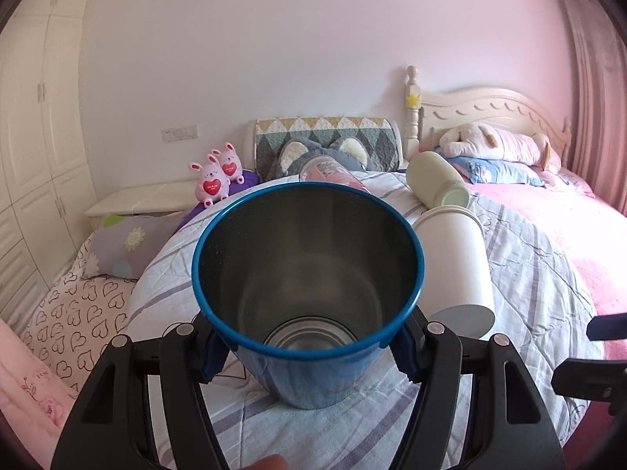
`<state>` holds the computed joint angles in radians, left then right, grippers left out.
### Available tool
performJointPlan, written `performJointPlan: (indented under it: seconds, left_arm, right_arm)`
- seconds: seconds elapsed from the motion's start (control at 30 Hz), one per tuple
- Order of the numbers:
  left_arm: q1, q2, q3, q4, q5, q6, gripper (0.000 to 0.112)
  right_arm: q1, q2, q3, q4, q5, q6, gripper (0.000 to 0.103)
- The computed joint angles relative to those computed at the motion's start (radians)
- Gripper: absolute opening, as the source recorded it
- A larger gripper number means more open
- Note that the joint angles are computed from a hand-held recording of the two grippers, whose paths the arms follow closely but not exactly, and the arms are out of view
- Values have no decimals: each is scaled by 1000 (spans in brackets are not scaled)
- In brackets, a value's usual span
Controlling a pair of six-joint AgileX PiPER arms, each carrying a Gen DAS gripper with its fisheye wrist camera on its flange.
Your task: Flip cup upright
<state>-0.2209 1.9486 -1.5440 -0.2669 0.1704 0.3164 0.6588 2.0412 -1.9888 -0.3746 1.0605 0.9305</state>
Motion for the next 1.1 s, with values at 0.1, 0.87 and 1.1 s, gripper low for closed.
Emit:
performJointPlan:
  seconds: [0.1, 0.87, 1.1]
  left_arm:
    - [-4, -9, 5, 42, 12, -36, 68]
    - [-1, -159, 44, 386, 100, -368, 101]
    - [-16, -298, 18, 478, 355, -442, 103]
  right_arm:
    - [7, 1, -14, -9, 7, 1, 82]
    - [44, -111, 85, -125, -27, 101, 82]
    - [123, -169, 117, -333, -23, 229, 82]
